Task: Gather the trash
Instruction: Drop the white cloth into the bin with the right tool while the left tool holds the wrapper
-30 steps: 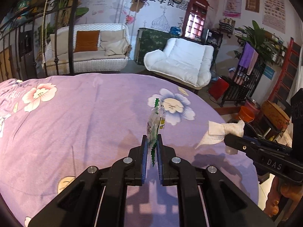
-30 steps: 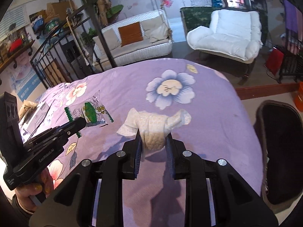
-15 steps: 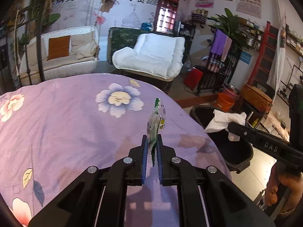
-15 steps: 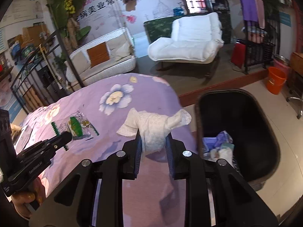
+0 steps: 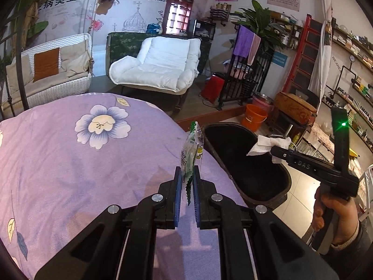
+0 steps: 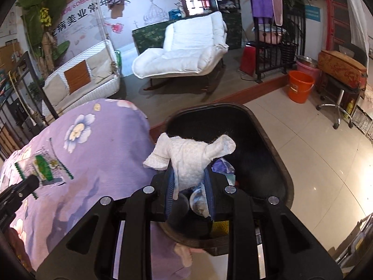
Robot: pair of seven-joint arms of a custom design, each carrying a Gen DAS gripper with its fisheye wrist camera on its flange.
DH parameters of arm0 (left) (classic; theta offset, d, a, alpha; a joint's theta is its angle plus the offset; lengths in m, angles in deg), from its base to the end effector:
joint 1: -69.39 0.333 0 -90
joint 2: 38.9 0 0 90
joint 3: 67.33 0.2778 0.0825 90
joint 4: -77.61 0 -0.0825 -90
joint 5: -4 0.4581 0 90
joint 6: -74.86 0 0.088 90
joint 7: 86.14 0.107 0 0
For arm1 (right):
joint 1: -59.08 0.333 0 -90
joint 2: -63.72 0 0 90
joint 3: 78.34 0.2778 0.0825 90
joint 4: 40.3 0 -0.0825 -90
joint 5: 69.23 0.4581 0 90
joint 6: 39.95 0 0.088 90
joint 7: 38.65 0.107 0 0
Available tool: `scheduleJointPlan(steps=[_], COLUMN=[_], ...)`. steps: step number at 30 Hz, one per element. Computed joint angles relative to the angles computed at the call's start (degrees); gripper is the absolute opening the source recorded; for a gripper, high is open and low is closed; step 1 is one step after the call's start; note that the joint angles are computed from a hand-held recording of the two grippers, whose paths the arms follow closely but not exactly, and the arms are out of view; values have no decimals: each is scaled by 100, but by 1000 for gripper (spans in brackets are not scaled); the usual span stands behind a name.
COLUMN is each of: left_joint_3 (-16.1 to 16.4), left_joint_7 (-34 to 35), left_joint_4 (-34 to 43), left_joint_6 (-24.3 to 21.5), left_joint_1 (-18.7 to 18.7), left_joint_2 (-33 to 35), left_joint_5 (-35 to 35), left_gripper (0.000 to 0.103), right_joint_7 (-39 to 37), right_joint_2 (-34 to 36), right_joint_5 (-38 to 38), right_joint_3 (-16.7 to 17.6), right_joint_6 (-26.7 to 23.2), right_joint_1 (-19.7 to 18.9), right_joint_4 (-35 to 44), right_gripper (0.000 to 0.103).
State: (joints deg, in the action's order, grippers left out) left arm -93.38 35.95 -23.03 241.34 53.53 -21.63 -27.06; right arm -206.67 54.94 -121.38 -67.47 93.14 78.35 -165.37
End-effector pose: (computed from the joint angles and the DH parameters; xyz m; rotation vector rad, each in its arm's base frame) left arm 0.5861 -0.4478 0.4362 -1.0727 2.4287 -1.3261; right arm 0.5296 0.2924 0.4192 -1.0549 2.2656 -0.8261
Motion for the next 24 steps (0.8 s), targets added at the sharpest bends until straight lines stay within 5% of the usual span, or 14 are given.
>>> scheduleJointPlan(steps=[12, 15, 17, 24], left_joint_3=[-48, -60, -54, -33], left_joint_7=[4, -5, -45, -110], left_joint_4=[376, 471, 542, 936], left_joint_6=[-187, -293, -358, -636], left_joint_1=[-192, -218, -262, -419], left_joint_2=[287, 368, 428, 723], left_joint_5=[376, 424, 479, 697], left_gripper=[10, 10, 10, 10], right_joint_7=[11, 17, 14, 186], right_joint_2=[409, 480, 535, 341], right_joint_5=[495, 601, 664, 489], right_joint_3=[-293, -359, -384, -300], right_joint_6=[150, 248, 234, 130], right_joint_1=[-175, -195, -197, -120], right_joint_4=[-63, -96, -63, -146], right_gripper=[26, 42, 61, 66])
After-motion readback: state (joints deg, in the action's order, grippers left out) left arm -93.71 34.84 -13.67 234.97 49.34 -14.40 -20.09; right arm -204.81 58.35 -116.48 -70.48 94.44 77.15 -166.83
